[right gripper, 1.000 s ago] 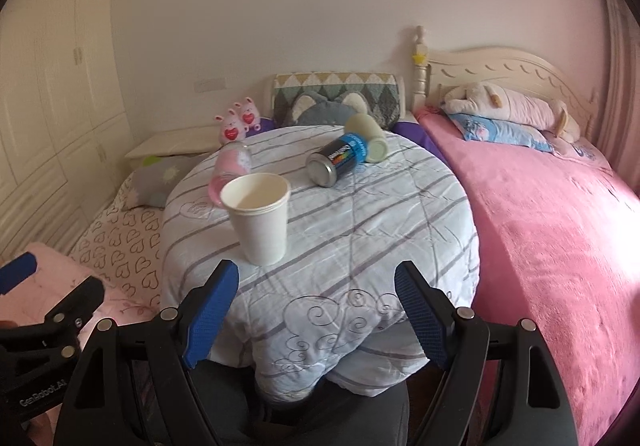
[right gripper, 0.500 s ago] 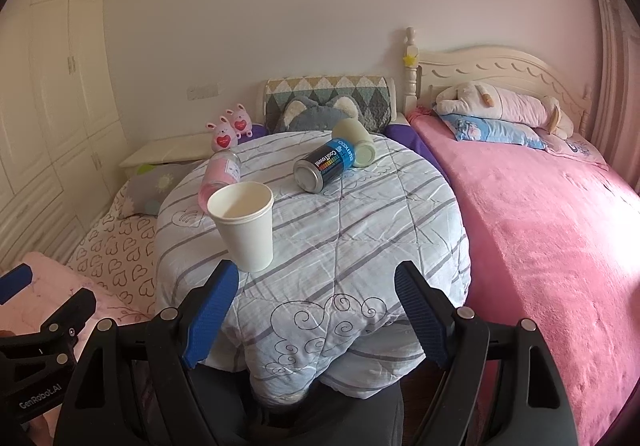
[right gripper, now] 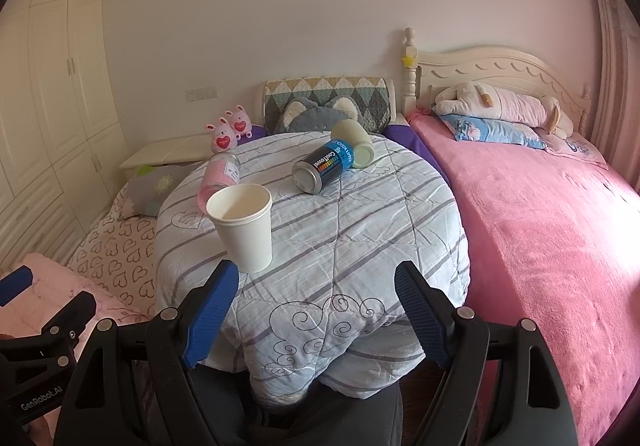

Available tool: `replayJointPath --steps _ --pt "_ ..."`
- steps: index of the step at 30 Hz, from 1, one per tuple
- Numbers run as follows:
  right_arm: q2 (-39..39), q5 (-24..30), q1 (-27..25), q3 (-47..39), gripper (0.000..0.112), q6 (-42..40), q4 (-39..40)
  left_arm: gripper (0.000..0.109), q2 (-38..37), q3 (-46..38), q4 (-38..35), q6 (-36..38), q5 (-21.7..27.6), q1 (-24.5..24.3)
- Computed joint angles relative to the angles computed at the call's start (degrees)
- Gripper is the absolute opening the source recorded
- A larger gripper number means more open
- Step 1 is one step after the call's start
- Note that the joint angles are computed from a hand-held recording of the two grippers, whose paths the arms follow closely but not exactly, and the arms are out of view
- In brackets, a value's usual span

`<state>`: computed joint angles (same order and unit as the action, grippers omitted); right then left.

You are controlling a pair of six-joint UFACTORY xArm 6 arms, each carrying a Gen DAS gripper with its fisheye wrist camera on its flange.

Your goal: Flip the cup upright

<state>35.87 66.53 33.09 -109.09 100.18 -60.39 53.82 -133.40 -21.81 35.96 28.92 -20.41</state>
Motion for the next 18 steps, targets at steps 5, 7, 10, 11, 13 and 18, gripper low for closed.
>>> replayJointPath --steps 5,7,10,11,13,18 --pt "-0.10 -0.06 0.01 0.13 0.082 -0.03 0.03 0.100 -0.10 0.12 -0.06 -0.03 0.09 -0.01" --pt "-0.12 -0.04 0.00 0.13 0.082 -0.04 0.01 0.100 -0.42 0.73 -0.23 0.24 -0.14 -0.01" --pt "0.03 0.10 0.02 -0.09 0.082 -0.09 0.02 0.100 -0.42 0.74 -0.34 0.36 -0.21 -0.02" --pt "0.03 0.04 0.00 -0.08 0.082 -0.12 0.08 0.100 -0.75 1.34 -0.73 0.72 -0.45 -0.07" --pt "0.01 0.03 0.01 -0.06 0.082 -0.02 0.06 0.100 -0.87 1.59 -1.53 1.42 -0.62 -0.06" --pt "-0.16 -0.12 -0.02 0.18 0.082 -0.06 0.06 0.100 -2.60 4.61 -2.52 2.76 -1.52 -0.18"
